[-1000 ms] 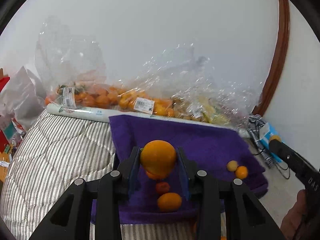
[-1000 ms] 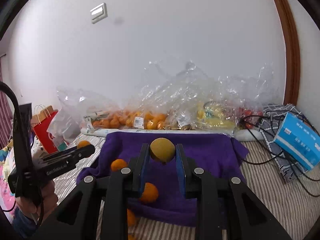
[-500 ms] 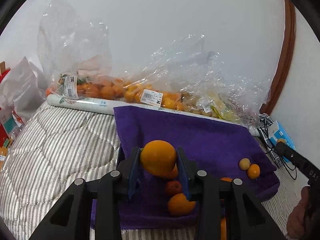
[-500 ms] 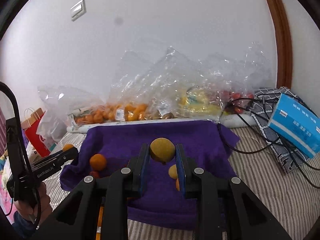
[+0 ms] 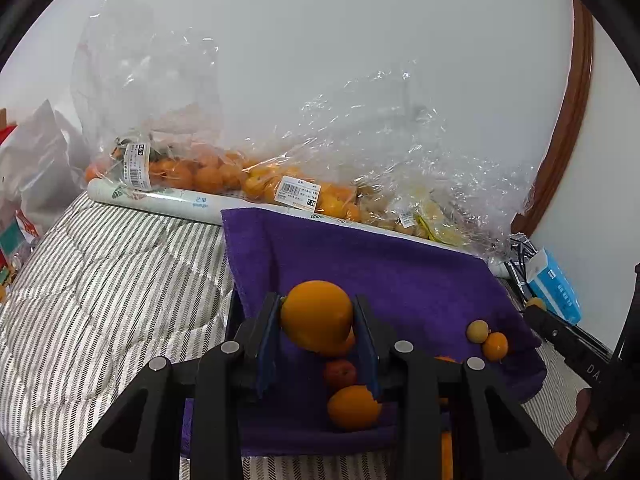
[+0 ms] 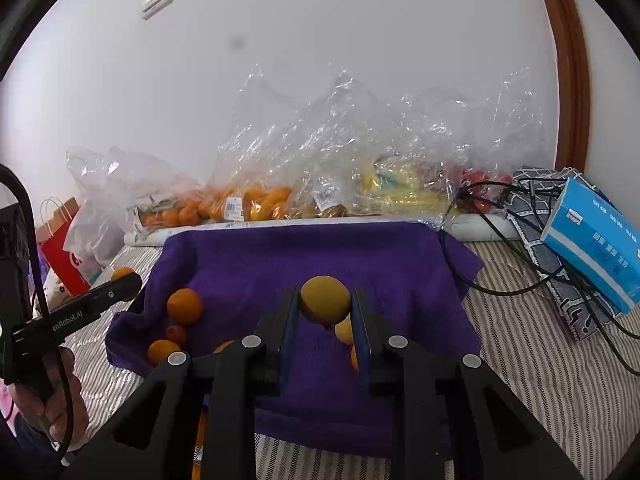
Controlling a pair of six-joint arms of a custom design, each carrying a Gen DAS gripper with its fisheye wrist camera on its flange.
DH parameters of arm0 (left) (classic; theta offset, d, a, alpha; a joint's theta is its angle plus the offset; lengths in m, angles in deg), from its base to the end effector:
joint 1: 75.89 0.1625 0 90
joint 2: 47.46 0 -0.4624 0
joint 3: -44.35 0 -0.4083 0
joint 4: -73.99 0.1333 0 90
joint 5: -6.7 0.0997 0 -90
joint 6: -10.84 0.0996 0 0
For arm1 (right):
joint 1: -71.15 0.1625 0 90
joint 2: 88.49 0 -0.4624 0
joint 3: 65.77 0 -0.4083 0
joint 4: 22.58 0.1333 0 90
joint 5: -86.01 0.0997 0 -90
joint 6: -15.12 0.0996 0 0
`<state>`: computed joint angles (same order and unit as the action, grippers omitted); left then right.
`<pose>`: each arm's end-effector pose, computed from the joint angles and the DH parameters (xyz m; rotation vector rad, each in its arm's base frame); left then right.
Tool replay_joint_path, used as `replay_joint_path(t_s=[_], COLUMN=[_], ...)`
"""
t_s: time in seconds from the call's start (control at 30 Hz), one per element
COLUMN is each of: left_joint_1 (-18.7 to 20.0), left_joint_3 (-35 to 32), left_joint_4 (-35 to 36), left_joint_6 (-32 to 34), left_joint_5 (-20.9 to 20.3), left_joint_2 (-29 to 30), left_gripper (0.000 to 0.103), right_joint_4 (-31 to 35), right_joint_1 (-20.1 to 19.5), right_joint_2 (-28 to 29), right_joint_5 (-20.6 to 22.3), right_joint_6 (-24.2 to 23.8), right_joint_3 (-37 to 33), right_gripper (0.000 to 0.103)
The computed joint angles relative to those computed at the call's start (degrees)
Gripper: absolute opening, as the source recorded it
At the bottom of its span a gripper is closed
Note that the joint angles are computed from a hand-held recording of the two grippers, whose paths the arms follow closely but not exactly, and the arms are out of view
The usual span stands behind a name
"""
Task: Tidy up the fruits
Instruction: 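Carry the lemon and the orange over the purple towel with both grippers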
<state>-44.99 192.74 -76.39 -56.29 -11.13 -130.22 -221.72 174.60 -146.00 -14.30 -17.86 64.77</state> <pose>-0.1602 -0.3617 0.2098 -0.0787 2.1437 -1.3492 0.2300 -0.4651 0.1416 1.0064 -2.5509 0.8387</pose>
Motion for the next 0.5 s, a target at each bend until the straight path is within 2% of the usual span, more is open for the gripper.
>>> replay_joint_path(t_s=[0.5], left_joint_1=[0.2], left_joint_3=[0.2], left_joint_4=[-1.0], left_joint_6=[0.5], left_joint_5=[-0.5], left_joint_2=[0.4], left_gripper=[0.034], right_joint_4=[1.0], right_joint_1=[0.5], right_joint_2=[0.9], right_joint_5=[-1.6], right_joint_6=[-0.5], right_joint_3=[-0.3], right_gripper=[0.026])
